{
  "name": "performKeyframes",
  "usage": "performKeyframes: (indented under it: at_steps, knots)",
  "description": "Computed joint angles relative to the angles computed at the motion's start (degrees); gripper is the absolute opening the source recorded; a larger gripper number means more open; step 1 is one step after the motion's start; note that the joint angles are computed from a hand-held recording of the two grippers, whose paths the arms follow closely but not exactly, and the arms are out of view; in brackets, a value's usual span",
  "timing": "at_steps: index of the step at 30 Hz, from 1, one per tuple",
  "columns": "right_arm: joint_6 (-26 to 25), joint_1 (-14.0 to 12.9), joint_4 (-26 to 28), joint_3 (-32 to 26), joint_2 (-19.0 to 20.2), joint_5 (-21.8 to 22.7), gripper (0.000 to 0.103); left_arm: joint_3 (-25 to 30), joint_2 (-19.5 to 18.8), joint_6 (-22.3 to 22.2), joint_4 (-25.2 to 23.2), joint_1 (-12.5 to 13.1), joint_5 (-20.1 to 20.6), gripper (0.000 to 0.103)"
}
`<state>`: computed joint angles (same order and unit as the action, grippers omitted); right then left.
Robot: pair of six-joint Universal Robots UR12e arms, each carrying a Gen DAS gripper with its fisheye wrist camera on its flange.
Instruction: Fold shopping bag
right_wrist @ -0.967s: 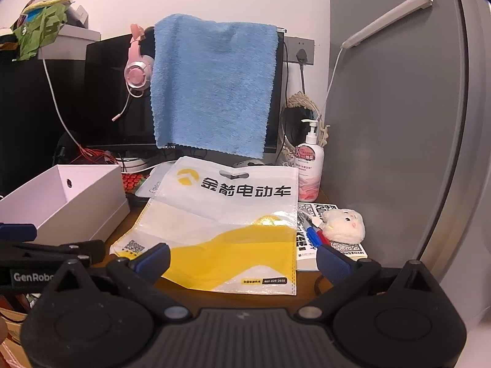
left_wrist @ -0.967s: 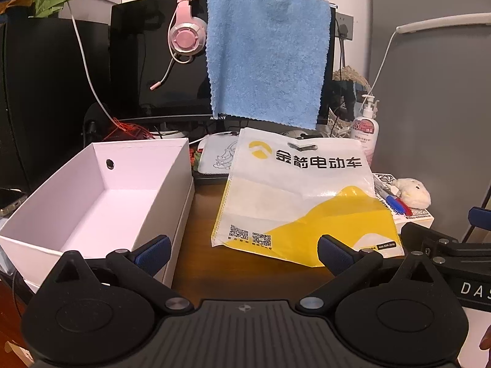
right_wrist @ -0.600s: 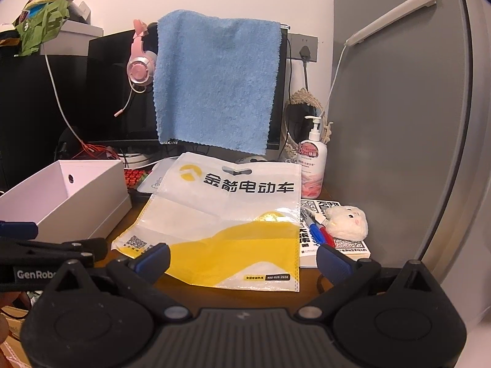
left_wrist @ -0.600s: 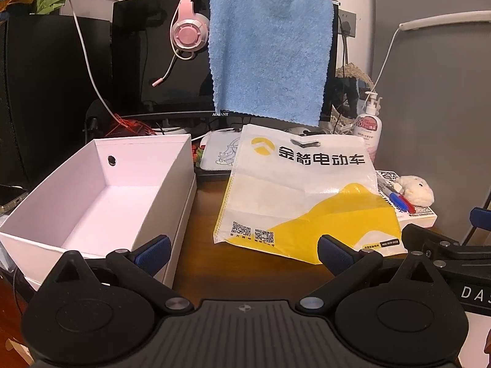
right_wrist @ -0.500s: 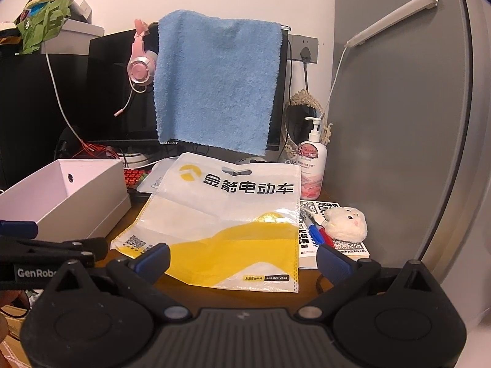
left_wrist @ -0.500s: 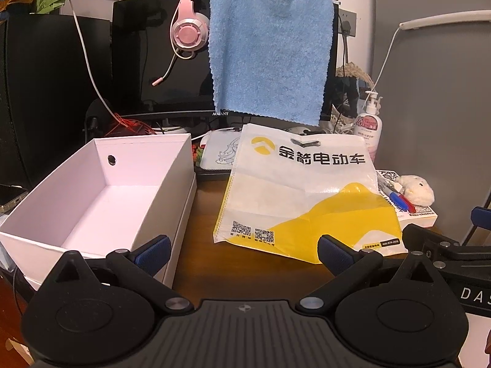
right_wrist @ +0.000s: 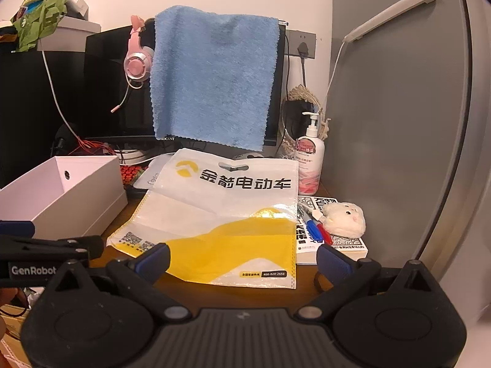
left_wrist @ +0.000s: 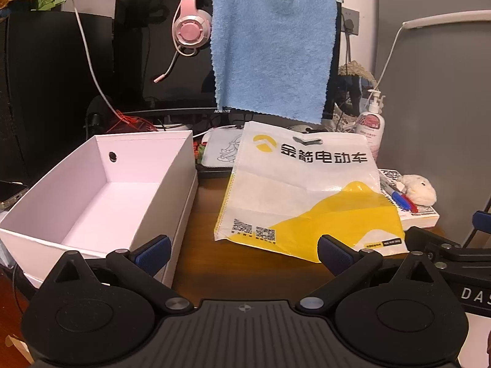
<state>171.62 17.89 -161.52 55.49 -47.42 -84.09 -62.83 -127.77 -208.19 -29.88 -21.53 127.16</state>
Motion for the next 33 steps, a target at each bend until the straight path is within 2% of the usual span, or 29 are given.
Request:
performKeyframes:
  at_steps: [9, 22, 24, 29, 33]
  knots:
    - [0.55, -0.13, 0.36, -0.18, 0.11, 0.22, 0.102, -0.20, 0.40, -0.90, -0.11, -0.02, 0.04, 0.103]
    - [2.41, -0.77, -0.66, 3.03, -1.50, 0.82, 0.102, -0.49, 0.22, -1.94, 0.76, 0.16, 0.17, 0.103]
    - [2.52, -0.33, 1.99, -0.83, 0.35, 0.02, 0.102, -0.49, 0.16, -2.04, 0.88, 0.16, 0.26, 0.103]
    - [2.90, -0.17, 2.71, -1.53, 0.75, -1.05, 0.102, -0.08, -0.02, -3.17, 0.12, 0.15, 1.03, 0.103]
    - [2.89, 0.11, 2.09, -1.65, 1.07, -3.21, 0.102, 0.86, -0.41, -5.44, -2.19, -0.05, 3.42, 0.102]
